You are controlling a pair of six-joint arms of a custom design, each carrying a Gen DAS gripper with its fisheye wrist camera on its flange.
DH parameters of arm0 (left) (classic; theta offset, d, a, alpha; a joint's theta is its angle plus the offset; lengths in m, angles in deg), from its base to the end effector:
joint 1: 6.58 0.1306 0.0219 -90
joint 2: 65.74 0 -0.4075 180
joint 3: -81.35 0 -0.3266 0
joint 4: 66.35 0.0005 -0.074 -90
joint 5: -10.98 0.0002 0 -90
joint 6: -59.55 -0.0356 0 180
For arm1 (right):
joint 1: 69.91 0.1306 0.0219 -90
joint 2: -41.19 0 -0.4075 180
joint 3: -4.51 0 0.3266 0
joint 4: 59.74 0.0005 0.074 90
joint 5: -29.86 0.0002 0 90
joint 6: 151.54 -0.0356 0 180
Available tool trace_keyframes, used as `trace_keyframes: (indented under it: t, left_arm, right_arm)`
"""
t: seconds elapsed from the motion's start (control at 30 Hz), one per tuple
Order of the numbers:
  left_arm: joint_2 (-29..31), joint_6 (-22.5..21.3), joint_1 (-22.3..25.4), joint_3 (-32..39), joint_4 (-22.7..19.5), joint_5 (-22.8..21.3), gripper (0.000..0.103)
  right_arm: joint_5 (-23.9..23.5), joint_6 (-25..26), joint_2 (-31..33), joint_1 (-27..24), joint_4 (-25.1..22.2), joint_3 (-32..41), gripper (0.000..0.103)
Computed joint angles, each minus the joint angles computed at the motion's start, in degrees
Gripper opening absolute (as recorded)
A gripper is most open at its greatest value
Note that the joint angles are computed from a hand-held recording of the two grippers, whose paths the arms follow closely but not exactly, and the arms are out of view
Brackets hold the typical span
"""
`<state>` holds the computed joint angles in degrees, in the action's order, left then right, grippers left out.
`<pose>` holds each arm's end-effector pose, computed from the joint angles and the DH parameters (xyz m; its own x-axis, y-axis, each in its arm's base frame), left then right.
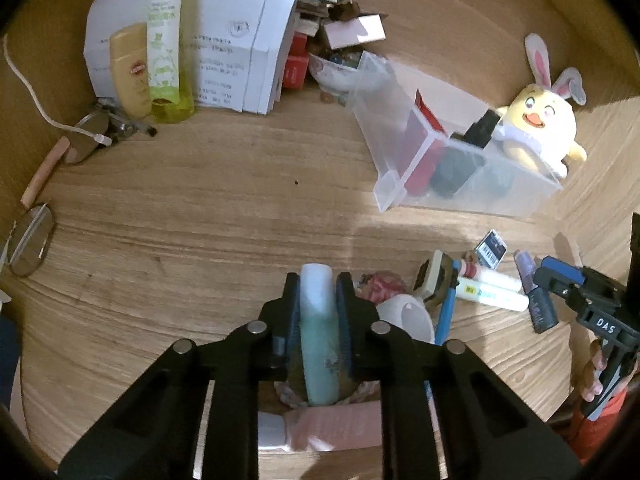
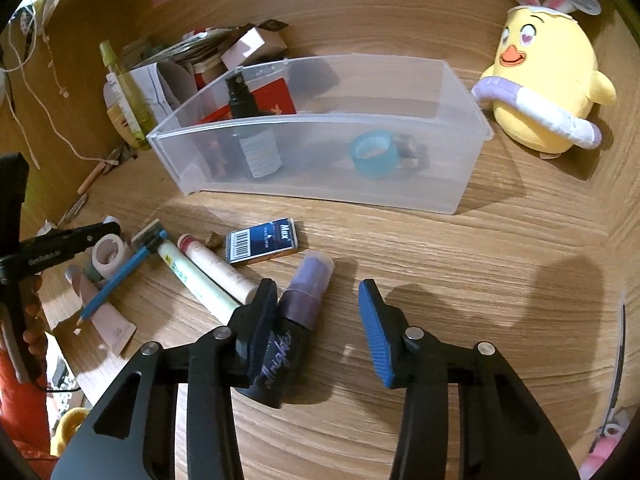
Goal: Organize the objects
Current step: 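Grasp the pale blue-green tube with the left tool while the right tool grasps the black tube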
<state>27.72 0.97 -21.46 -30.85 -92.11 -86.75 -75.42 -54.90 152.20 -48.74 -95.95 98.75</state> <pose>0.3963 -0.1009 0.3104 -0.7351 -0.3392 -0.5870 -0.2459 0.9403 -0.2354 0.5057 0.2054 0.3302 -0.6822 -0.3838 -0.6224 -0.5791 0.8033 0.1394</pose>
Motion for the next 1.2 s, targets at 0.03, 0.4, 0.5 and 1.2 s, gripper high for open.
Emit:
trace_keyframes:
  t: [0.03, 0.4, 0.5, 1.2]
  left_arm:
    - [-0.2, 0.0, 0.0, 0.1, 0.2, 0.0, 0.014]
    - [-1.1, -0.3, -1.1, 0.6, 0.2, -1.5, 0.013]
    - [-2.4, -0.5, -1.6, 0.6, 0.5, -2.7, 0.013]
    - [-2.3, -1.5, -0.4, 1.0, -3.0, -1.0, 0.040]
  right_arm:
    - [0.2, 0.0, -0.1, -0.1, 0.1, -0.1, 0.037]
    - [-1.7, 1.2, -0.2, 0.5, -0.5, -0.8, 0.037]
    - [-0.8, 1.5, 0.0, 1.1, -0.4, -1.1, 0.037]
    - [-0.2, -0.3, -1.4, -0.2, 2.7, -2.1, 0.023]
